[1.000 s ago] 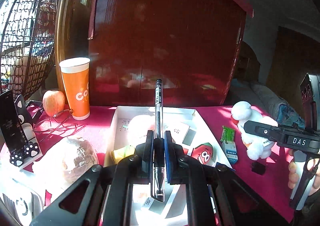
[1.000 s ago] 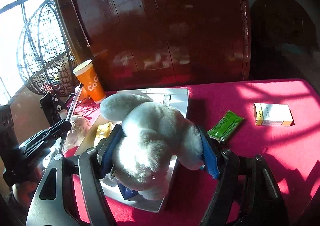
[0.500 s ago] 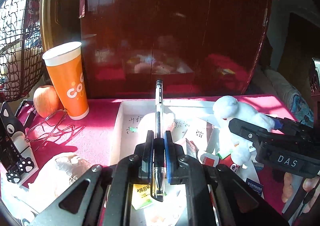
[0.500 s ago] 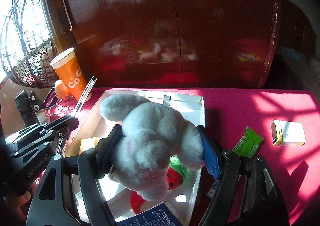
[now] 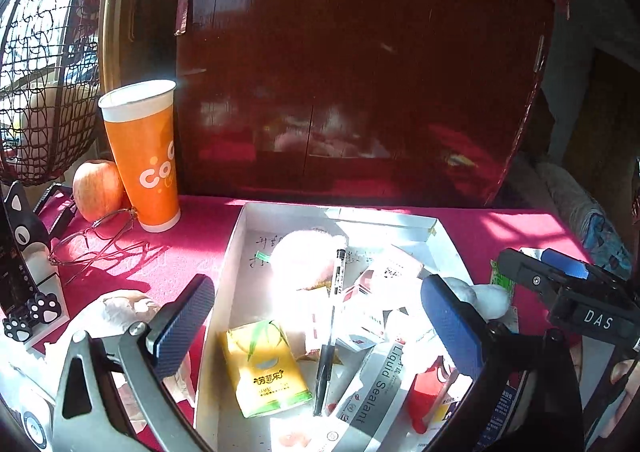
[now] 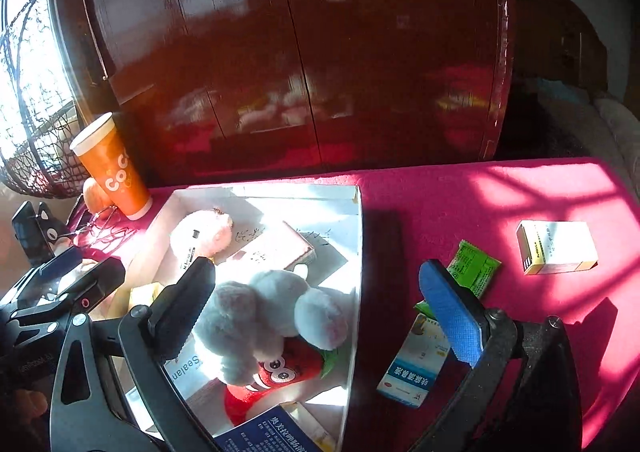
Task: Organize objects
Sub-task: 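Lift and carry the pen and bunny toward the white tray with both tools, then lower the pen and bunny into the tray and open both tools, then grasp the white-and-yellow Merck box with the right tool while the left tool grasps the blue-white box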
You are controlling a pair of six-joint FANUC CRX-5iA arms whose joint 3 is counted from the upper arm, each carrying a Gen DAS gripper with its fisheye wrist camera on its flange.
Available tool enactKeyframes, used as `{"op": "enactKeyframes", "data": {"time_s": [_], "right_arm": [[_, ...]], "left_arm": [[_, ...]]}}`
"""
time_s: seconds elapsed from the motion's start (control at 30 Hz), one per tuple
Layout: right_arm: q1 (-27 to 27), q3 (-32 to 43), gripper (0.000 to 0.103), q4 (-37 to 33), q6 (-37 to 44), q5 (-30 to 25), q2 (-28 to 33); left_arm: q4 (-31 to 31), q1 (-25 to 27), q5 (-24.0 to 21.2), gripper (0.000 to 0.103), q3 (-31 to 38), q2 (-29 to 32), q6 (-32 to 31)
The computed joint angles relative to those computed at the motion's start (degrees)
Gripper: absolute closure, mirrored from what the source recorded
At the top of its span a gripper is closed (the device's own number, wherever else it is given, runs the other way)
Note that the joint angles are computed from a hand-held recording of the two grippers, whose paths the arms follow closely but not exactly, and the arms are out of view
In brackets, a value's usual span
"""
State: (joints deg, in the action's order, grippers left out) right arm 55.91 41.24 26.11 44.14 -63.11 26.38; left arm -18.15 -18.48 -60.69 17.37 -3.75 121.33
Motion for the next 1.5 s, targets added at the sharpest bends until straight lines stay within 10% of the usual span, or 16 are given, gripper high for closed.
{"op": "enactKeyframes", "data": {"time_s": [0.6,0.97,1.3,1.5], "right_arm": [[-14.67,-18.85,0.000,0.86,-5.83,-0.02,-13.58],[-19.39,-3.67,0.000,-7.31,25.25,-3.55,-1.85],[-26.48,19.69,0.000,-29.09,39.80,-22.64,9.40],[-29.02,10.15,0.000,-34.23,44.90,-21.00,1.91]], "left_arm": [[10.27,-12.14,-2.84,0.000,9.79,12.49,-18.26],[19.68,-9.41,-4.55,0.000,12.47,16.81,-22.87],[19.55,-9.79,-16.23,0.000,27.99,28.28,-32.70],[19.95,-9.58,-26.41,0.004,40.58,37.00,-33.82]]}}
